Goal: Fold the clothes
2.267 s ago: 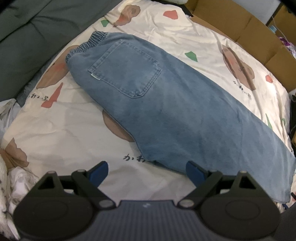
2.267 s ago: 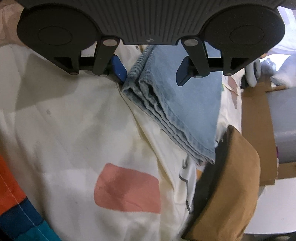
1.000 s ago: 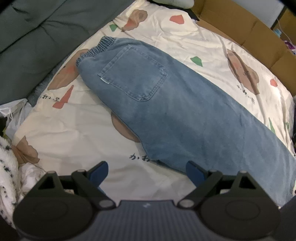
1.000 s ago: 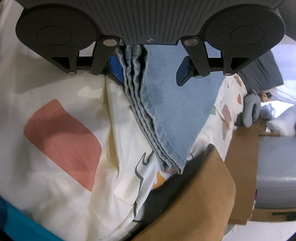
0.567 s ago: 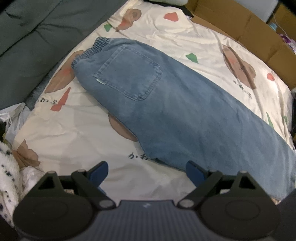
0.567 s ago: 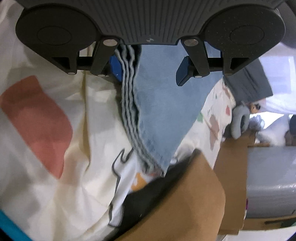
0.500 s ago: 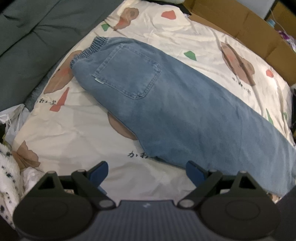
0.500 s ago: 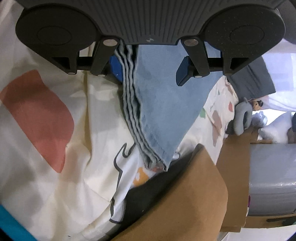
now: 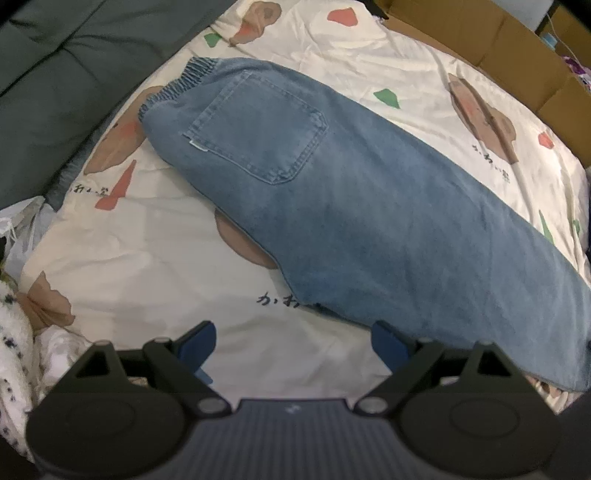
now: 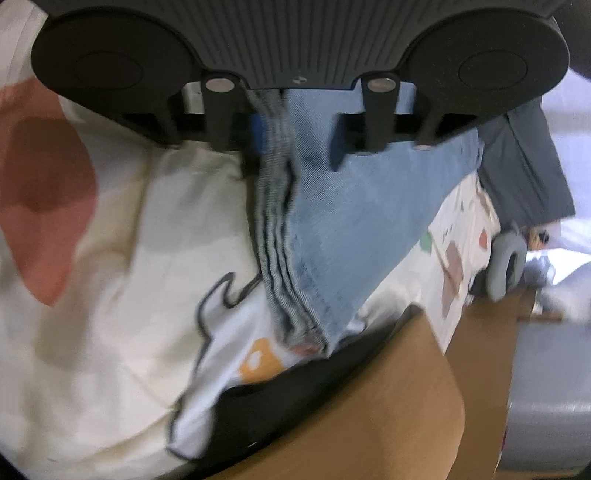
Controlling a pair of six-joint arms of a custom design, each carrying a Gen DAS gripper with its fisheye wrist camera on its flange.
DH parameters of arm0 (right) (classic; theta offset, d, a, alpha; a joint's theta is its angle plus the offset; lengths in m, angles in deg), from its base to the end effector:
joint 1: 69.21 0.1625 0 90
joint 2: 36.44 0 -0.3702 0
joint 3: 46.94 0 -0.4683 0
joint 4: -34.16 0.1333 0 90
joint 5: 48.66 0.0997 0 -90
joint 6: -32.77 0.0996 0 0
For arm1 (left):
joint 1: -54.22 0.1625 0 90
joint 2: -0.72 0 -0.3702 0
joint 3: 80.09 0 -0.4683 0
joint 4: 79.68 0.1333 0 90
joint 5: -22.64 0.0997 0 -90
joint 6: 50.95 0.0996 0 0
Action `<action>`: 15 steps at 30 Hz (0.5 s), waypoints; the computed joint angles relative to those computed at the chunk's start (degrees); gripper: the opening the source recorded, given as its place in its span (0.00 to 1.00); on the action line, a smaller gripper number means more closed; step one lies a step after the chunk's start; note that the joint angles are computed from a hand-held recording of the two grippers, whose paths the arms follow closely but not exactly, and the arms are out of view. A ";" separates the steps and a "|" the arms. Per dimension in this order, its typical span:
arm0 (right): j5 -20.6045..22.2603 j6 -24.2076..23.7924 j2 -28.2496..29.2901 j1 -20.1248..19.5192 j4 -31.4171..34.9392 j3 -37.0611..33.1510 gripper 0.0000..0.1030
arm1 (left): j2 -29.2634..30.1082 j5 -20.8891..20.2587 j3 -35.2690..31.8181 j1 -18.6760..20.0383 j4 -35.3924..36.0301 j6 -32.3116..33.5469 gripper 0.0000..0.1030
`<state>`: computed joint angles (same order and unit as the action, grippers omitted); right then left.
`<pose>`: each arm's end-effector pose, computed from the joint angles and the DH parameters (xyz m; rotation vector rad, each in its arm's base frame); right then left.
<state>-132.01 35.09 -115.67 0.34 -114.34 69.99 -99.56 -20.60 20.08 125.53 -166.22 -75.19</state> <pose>-0.0628 -0.5828 0.1827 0.5667 2.9778 -0.5771 0.0355 -0.5375 0.4537 -0.0839 2.3427 -0.3070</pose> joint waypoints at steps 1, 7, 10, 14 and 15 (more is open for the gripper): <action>0.37 -1.10 0.10 0.06 1.12 -0.48 0.27 | 0.04 -0.09 0.13 0.19 -0.20 0.13 0.90; -0.66 -2.71 1.81 0.14 4.16 -3.27 0.27 | -0.24 -1.42 1.31 1.32 -0.63 0.68 0.90; -0.99 -1.43 2.65 -0.04 3.59 -3.62 0.29 | -0.61 0.49 2.53 1.34 -1.99 1.12 0.90; -2.24 -1.64 3.34 0.60 3.36 -3.75 0.26 | -0.26 1.50 3.08 1.83 -4.31 1.44 0.90; -3.26 -1.88 3.48 0.97 3.85 -4.07 0.18 | 0.07 1.54 2.96 2.05 -4.81 1.87 0.90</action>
